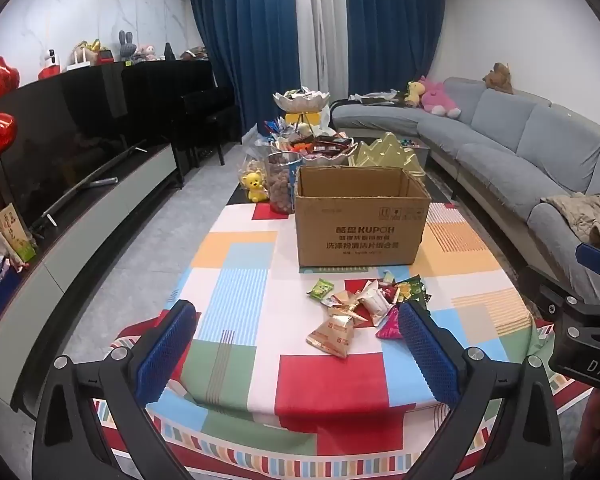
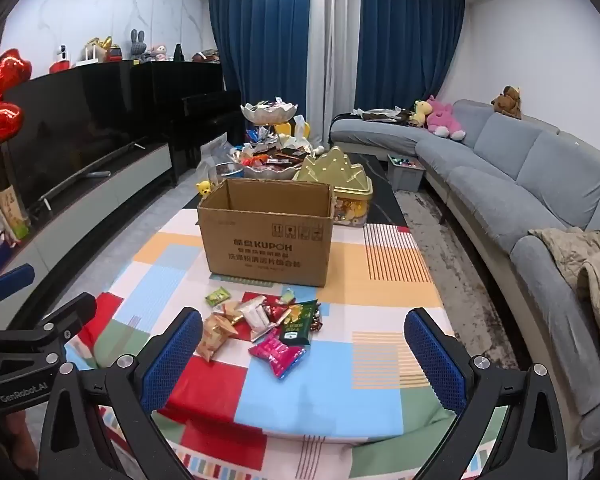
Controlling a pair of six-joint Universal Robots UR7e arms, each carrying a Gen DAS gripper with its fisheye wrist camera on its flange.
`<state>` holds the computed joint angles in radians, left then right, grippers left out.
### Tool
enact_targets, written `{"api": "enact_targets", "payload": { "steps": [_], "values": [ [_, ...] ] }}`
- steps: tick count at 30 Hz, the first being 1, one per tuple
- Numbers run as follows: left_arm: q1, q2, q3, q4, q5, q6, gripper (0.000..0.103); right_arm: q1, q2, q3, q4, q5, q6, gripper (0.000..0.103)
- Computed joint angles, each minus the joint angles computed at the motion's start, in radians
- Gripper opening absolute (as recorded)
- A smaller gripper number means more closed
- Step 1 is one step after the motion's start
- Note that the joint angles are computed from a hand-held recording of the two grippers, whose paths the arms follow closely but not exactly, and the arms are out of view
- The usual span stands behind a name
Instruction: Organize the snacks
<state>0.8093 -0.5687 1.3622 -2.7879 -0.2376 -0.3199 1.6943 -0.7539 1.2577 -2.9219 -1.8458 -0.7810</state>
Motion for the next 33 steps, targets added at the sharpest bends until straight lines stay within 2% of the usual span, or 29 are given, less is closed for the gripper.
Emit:
{"api": "enact_targets", "payload": {
  "steps": [7, 9, 15, 33],
  "values": [
    [0.001, 0.005, 0.014, -0.094, -0.013, 0.056, 0.103, 0.000, -0.004, 0.015, -0.024, -0.001, -0.001, 0.102],
    [-0.003, 0.003, 0.011, -0.062, -0.011, 0.032, 0.103, -0.001, -0.006, 0.004, -0.016, -0.002, -0.001, 0.102],
    [-0.006, 0.002, 0.022, -0.077, -0.008, 0.040, 0.103, 0.003, -0.019, 0.030, -0.049, -0.006, -0.004, 0.102],
    [-0.015, 0.002, 0.023, -0.082, -0.002, 0.031, 0.103, 0.003, -0.027, 0.034, -0.052, -0.001, 0.004, 0.102]
  ]
}}
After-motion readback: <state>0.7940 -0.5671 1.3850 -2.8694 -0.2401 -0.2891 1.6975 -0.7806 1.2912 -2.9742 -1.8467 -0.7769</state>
